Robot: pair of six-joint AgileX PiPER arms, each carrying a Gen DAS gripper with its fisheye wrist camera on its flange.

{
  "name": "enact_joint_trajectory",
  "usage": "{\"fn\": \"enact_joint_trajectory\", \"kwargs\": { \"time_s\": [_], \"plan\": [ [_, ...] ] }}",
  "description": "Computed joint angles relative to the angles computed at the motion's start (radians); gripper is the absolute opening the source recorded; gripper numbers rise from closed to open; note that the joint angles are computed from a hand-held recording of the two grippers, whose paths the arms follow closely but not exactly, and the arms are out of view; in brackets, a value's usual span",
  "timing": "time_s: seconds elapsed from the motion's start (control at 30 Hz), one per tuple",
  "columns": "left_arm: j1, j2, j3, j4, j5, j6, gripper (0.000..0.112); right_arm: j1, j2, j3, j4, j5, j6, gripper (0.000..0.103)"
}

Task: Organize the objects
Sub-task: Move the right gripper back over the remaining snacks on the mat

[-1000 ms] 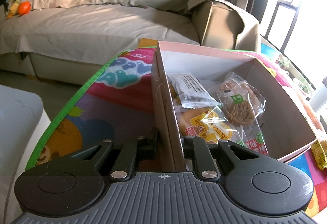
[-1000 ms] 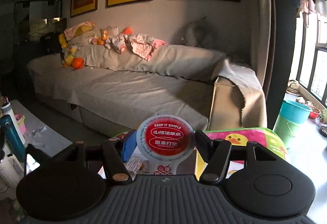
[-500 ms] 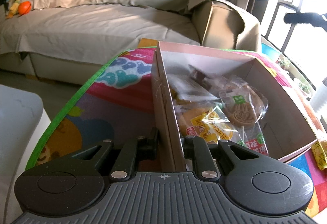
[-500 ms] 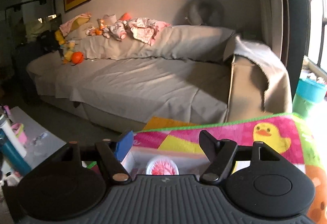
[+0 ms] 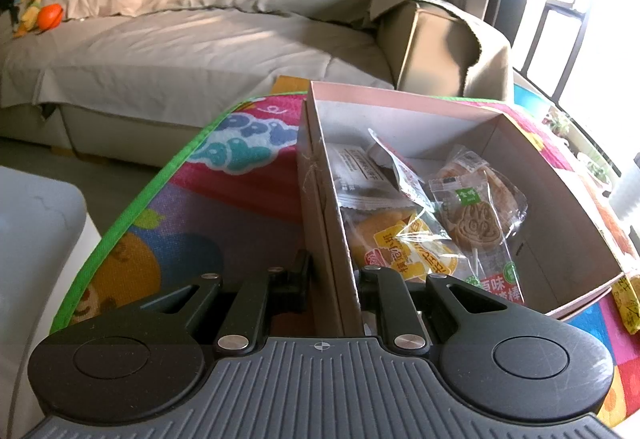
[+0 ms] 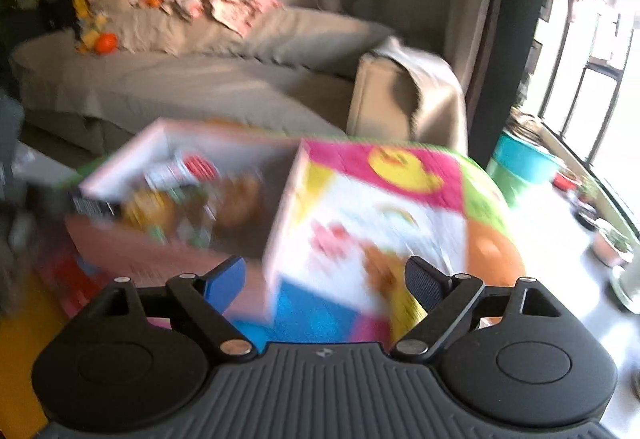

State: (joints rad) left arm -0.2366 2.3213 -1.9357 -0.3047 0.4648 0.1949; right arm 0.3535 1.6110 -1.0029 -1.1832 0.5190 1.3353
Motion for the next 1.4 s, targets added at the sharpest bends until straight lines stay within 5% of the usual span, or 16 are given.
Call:
{"fn": "enact_joint_trajectory", "kwargs": {
  "time_s": [0.43,0.57,0.73,0.87,1.23,1.4],
  "plan": [
    [-0.009,-0.007,0.012,0.030,-0.006,-0.026,0.017,-0.118,0.010,0.129,-0.130,-0.023,0.322,0.089],
    [-0.009,-0.010,0.020,0.031,-0.010,-0.029,0.017,-0.096,0.083,0.066,-0.189,0.029,0.318,0.064],
    [-0.009,-0.013,0.026,0.033,-0.013,-0.029,0.017,-0.143,0.162,-0.009,-0.096,-0.053,0.237,0.050],
    [-0.010,-0.014,0.026,0.047,-0.012,-0.043,0.016,-0.163,0.165,-0.008,0.016,-0.111,0.151,0.023],
    [-0.019,-0.015,0.030,0.083,-0.017,-0.070,0.016,-0.126,0.017,0.129,0.047,-0.172,0.116,0.028],
    [-0.020,-0.013,0.025,0.088,-0.014,-0.078,0.016,-0.111,-0.017,0.149,-0.153,-0.041,0.346,0.047]
  ]
}}
